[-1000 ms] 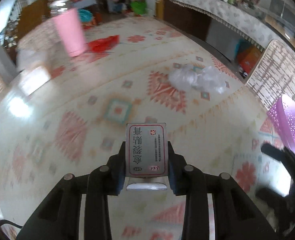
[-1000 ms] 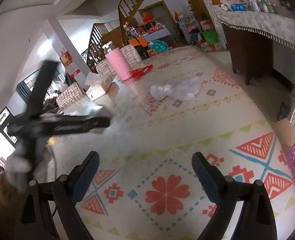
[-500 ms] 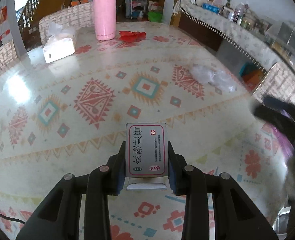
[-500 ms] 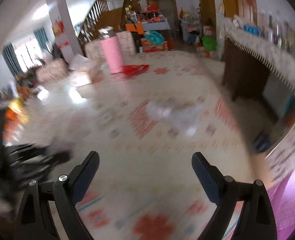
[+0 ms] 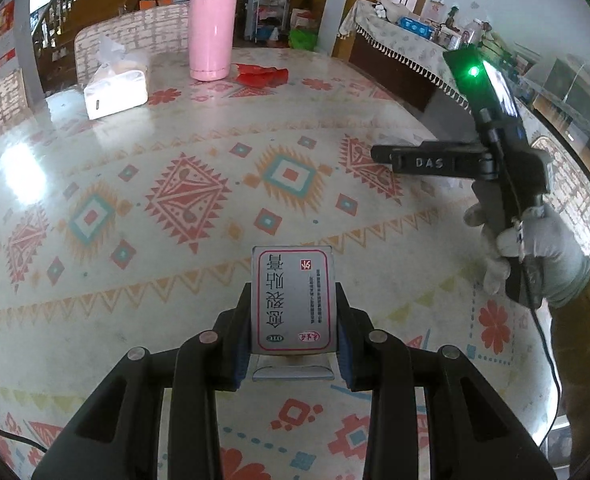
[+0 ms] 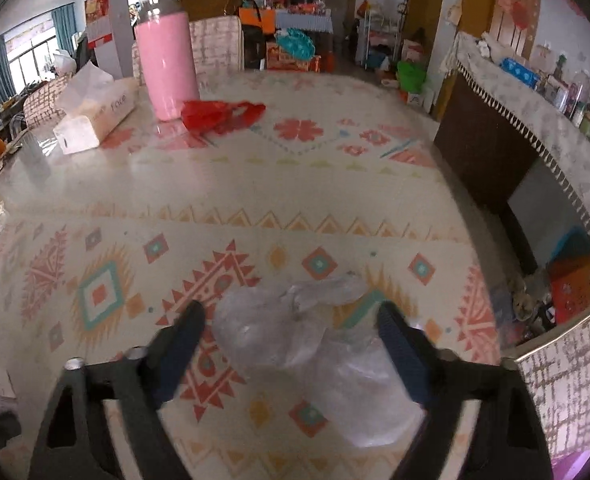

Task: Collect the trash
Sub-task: 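Lift the white box and plastic bag and turn both tools toward the basket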

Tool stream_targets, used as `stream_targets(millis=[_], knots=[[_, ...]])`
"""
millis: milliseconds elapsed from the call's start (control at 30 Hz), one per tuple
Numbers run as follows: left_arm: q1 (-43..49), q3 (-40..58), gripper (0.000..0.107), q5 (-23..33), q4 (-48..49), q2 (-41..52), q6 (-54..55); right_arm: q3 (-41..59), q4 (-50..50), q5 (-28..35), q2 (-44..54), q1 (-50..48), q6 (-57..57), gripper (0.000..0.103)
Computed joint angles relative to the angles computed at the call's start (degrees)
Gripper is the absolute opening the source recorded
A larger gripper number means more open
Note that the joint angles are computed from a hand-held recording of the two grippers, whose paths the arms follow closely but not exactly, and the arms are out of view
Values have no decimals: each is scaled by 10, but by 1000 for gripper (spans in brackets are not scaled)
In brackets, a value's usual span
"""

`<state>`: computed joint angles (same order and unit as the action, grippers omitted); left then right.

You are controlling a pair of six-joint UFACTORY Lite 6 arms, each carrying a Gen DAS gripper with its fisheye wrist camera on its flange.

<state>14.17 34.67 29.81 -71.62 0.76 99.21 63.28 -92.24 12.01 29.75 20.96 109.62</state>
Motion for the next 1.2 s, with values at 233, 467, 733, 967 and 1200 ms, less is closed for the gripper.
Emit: stream_targets(millis=[233,467,733,967,1200], knots=[[15,7,34,7,-4,7,1,-71,-107,-13,-55,21,167,46],[54,13,34,44,-19,0,7,-248,-158,12,-239,109,317,46],[97,20,34,92,-40,-2,25,-421,34,157,-467,379,363,47],[84,-8,34,67,-83,-25,68,-481,244,394,-582,669,394,47],[97,-63,34,69,-46,-120,55,-487,372,597,-625,907,475,47]])
